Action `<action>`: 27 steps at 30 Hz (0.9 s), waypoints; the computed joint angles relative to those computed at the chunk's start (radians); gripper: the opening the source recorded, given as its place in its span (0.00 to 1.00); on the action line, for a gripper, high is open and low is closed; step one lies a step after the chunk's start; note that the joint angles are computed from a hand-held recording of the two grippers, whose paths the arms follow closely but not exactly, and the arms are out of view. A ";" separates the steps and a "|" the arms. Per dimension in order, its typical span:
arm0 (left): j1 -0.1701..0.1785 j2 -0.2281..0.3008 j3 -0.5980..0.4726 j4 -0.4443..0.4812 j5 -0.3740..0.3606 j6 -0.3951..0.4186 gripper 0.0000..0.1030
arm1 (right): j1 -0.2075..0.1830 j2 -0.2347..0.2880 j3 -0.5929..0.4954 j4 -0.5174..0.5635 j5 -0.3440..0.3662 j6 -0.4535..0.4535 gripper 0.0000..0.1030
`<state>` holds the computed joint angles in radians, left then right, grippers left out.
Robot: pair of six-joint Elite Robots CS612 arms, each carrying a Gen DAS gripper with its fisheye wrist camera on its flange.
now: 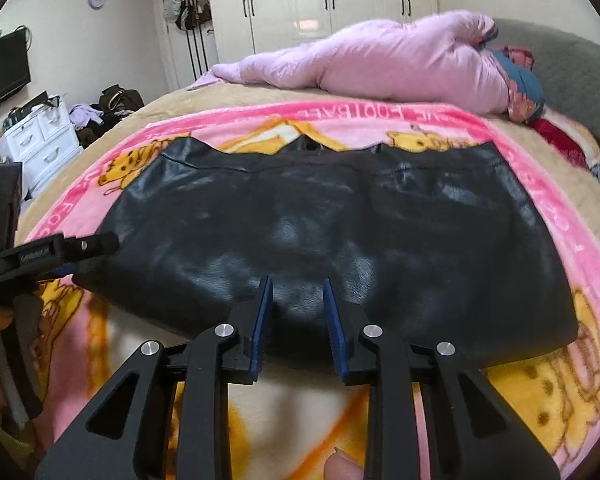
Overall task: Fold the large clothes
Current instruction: 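Lower both grippers onto the folded jacket's edge and close them on it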
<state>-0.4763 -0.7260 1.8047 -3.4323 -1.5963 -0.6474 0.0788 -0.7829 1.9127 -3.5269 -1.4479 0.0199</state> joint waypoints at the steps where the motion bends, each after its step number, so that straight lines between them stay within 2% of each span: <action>1: 0.006 0.007 -0.011 0.005 -0.016 -0.005 0.91 | -0.006 0.004 -0.009 0.037 0.016 0.006 0.24; 3: 0.014 0.023 -0.036 0.016 -0.038 -0.017 0.91 | -0.010 0.009 -0.018 0.076 0.030 0.010 0.24; 8: 0.019 0.054 -0.083 0.017 -0.068 -0.012 0.90 | 0.008 0.035 -0.031 0.079 -0.023 -0.032 0.24; 9: 0.019 0.061 -0.091 0.006 -0.077 -0.015 0.81 | 0.007 0.041 -0.032 0.075 -0.020 -0.033 0.24; 10: 0.020 0.068 -0.098 -0.009 -0.093 -0.019 0.64 | 0.003 0.044 -0.032 0.074 -0.010 -0.031 0.24; 12: 0.012 0.066 -0.101 -0.009 -0.079 -0.015 0.54 | -0.013 0.046 -0.034 0.084 0.039 -0.014 0.24; 14: 0.002 0.055 -0.095 -0.011 -0.048 0.027 0.42 | -0.023 0.038 -0.034 0.102 0.074 -0.013 0.24; 16: -0.005 0.043 -0.086 -0.032 -0.030 0.058 0.36 | -0.039 0.014 -0.032 0.145 0.130 0.005 0.25; 18: -0.007 0.035 -0.078 -0.060 -0.027 0.077 0.34 | -0.063 0.003 -0.033 0.107 0.218 0.059 0.25; 19: -0.009 0.032 -0.075 -0.068 -0.025 0.085 0.31 | -0.068 0.002 -0.044 0.063 0.219 0.078 0.25; 21: -0.013 0.025 -0.065 -0.095 -0.021 0.098 0.29 | -0.060 0.002 -0.080 0.065 0.153 0.066 0.25; 22: -0.015 0.021 -0.060 -0.111 -0.021 0.102 0.27 | -0.057 0.009 -0.118 0.102 0.134 0.057 0.24; 24: -0.021 0.015 -0.055 -0.135 -0.015 0.118 0.24 | -0.056 0.032 -0.194 0.207 0.119 0.076 0.13; 27: -0.031 0.008 -0.051 -0.160 -0.008 0.131 0.22 | -0.049 0.081 -0.297 0.388 0.082 0.069 0.10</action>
<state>-0.5072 -0.7185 1.7538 -3.5919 -1.6039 -0.5160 0.0301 -0.7024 1.6152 -3.1391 -1.3660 0.0888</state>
